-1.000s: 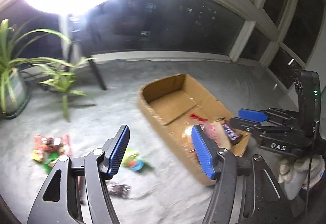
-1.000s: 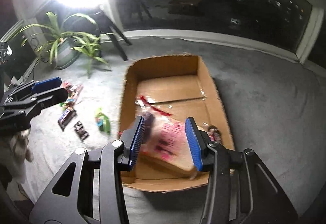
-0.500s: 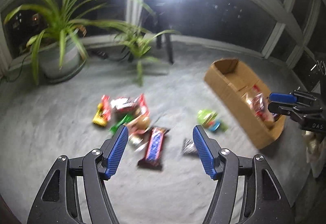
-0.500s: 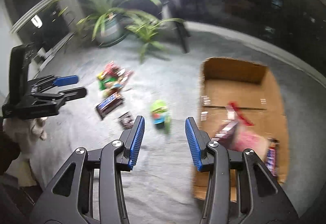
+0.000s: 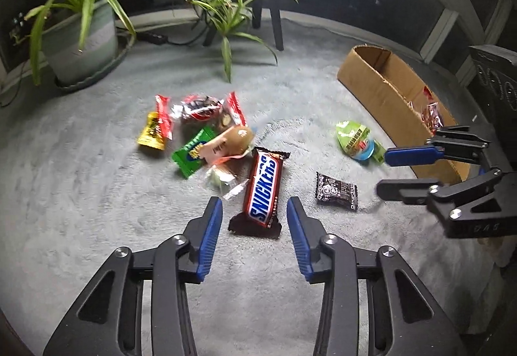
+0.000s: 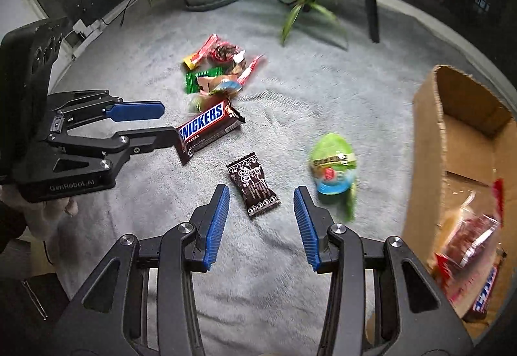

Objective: Organize snacks
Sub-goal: 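Grasp a Snickers bar with the left gripper while the right grasps a dark candy packet, then carry both snacks over the box and release them inside with both grippers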

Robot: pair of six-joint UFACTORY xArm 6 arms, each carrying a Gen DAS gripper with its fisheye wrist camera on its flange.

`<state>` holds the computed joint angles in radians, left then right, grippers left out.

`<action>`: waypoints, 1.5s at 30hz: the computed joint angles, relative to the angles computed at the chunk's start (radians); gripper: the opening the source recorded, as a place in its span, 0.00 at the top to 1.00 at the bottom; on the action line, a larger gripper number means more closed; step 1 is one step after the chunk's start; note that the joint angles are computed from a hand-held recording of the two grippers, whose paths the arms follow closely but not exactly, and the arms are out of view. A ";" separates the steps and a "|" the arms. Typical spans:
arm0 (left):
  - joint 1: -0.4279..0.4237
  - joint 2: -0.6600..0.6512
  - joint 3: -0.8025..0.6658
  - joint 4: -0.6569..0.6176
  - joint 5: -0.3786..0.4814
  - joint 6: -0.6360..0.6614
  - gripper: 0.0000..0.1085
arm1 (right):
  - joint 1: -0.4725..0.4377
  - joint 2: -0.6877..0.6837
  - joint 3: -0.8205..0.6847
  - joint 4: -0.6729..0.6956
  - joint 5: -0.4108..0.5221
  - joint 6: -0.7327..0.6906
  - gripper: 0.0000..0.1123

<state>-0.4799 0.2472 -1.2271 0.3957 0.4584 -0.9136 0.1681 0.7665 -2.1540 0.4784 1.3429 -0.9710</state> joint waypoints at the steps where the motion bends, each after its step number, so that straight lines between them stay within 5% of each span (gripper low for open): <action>1: 0.001 0.008 -0.004 -0.011 -0.001 0.009 0.65 | 0.005 0.016 -0.019 -0.006 0.011 0.004 0.61; 18: 0.012 0.104 -0.100 -0.079 0.033 0.099 0.65 | 0.059 0.081 -0.060 -0.071 0.005 0.005 0.62; 26: 0.000 0.136 -0.142 -0.072 0.065 0.114 0.74 | 0.085 0.013 0.058 -0.106 -0.091 -0.042 0.76; 45: 0.004 0.048 -0.058 -0.024 0.004 0.033 0.76 | 0.032 -0.016 0.041 -0.024 -0.066 -0.044 0.78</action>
